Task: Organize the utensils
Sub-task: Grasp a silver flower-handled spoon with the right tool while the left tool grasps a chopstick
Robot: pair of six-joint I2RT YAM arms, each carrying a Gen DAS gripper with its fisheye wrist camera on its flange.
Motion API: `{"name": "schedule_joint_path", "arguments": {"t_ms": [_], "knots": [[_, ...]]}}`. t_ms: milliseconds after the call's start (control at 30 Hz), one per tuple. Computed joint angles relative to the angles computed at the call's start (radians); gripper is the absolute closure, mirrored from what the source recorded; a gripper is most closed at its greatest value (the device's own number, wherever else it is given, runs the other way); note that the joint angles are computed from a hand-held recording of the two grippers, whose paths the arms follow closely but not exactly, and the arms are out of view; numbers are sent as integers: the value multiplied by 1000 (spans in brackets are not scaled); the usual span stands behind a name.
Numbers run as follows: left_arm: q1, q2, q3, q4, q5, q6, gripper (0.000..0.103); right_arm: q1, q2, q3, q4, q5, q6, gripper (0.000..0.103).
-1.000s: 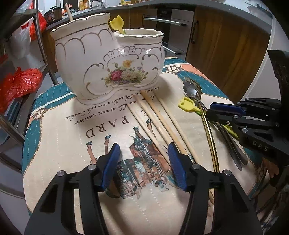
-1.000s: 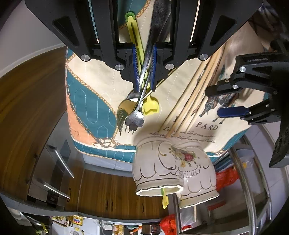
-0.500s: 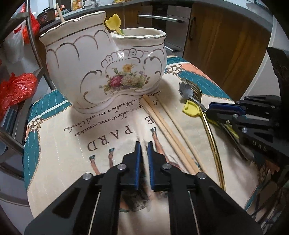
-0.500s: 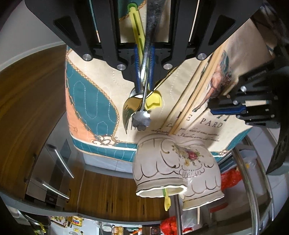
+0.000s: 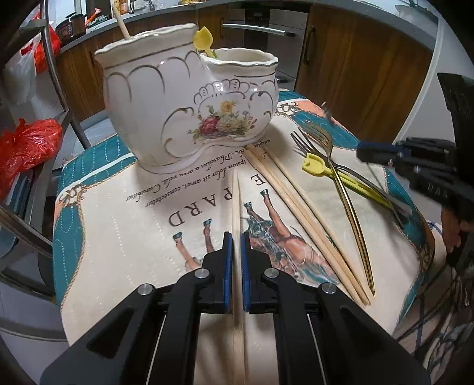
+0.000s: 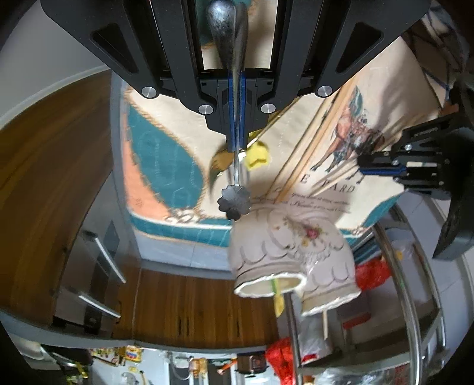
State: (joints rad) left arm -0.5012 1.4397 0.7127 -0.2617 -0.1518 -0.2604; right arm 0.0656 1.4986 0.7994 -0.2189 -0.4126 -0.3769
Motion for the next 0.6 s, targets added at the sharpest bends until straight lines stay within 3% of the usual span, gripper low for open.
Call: {"name": "schedule_joint_path", "arguments": {"t_ms": [533,600], "knots": [[13,7,-2,-32,-8,16,96,-53,199,168,-119,55,-12,98],[11,-6,-2,-54,-1,19,96,-48,200,179,-138,65,-24,91]]}}
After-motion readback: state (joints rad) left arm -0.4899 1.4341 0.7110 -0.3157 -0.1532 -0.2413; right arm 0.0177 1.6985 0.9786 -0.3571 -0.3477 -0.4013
